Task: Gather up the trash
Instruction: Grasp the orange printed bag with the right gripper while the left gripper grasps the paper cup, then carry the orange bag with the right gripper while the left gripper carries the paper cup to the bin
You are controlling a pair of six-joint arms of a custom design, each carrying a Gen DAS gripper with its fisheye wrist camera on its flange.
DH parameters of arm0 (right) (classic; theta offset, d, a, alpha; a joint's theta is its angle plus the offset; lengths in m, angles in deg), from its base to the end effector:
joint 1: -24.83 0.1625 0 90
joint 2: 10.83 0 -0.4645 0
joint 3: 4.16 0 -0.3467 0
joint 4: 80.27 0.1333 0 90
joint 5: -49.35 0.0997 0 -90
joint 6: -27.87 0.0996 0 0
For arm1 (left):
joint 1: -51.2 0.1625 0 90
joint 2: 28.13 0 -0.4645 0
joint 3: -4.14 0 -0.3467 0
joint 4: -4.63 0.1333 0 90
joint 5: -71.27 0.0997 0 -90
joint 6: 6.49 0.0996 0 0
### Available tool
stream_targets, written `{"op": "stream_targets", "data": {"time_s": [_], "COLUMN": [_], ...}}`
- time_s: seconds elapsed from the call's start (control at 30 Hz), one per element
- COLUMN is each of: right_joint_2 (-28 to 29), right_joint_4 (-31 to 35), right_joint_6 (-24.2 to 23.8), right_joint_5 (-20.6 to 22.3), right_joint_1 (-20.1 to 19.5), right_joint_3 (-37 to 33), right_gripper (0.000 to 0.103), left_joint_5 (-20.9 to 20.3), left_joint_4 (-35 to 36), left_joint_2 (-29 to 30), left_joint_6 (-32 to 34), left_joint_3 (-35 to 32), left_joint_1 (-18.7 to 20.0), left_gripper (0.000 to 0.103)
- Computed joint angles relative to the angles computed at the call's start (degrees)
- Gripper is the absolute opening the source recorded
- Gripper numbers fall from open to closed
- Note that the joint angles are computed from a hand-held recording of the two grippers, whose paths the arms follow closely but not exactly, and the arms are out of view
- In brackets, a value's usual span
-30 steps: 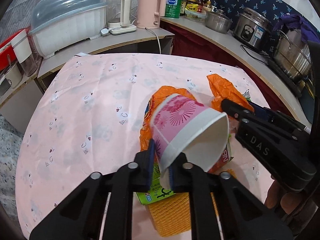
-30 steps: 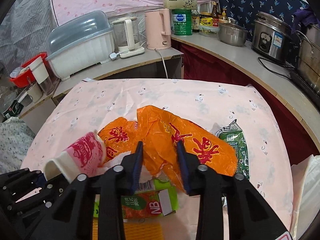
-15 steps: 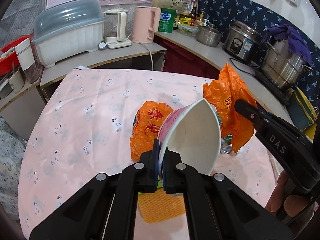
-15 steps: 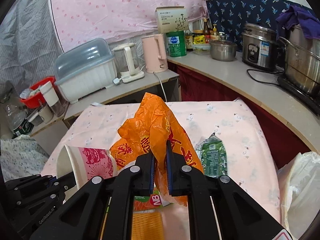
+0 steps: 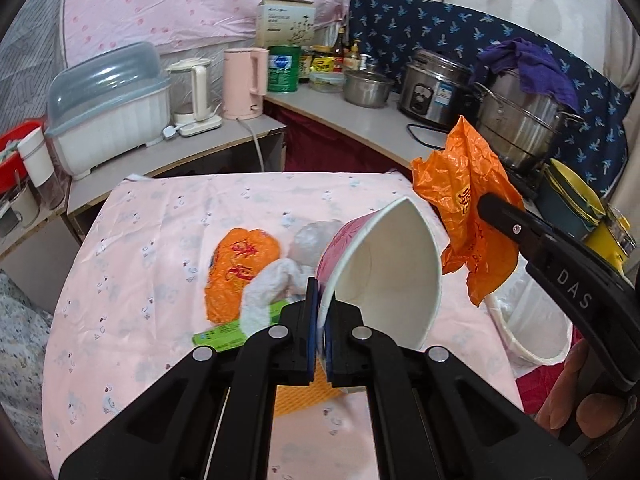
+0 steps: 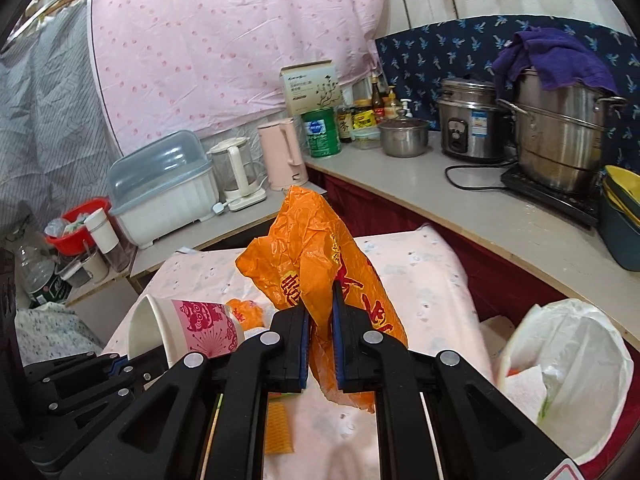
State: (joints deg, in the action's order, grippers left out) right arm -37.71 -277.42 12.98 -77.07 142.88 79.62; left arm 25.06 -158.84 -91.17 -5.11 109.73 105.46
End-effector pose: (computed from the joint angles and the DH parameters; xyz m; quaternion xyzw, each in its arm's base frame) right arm 0.4083 -0.6085 0.1075 0.1913 -0.8489 0.4331 0.2349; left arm -0.1796 -0.5958 0.3316 0.1904 0.8794 -0.3425 0.2703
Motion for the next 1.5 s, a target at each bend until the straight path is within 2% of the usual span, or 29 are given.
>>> {"op": "stream_targets", "data": {"time_s": [0.4,0.8,1.5], "right_joint_2": [-8.39,-15.44,-22.32], "right_joint_4": [-11.48,-20.56,-29.41], "right_joint_6": [1.19,2.65,5.51], "right_joint_5": [-3.72,-6.67,-6.89], "right_joint_1": [-1.67,-5.02,-10.89], "right_joint_3": [13.08,23.85,34.32], "right_gripper": [0.009,0.009,0.009], "left_joint_5": [-1.52,-3.80,-9.29], "left_joint_4": [-0.48,-0.03,0.59], "left_joint_2": [3.75,8.91,17.54], "left_joint_6": [0.72,1.64,4.04], "left_joint_3": [1.73,0.80,-3.66], "left_joint_1": [-5.88,-9.92,-13.75], "left_gripper": [0.002,0.002,0.003]}}
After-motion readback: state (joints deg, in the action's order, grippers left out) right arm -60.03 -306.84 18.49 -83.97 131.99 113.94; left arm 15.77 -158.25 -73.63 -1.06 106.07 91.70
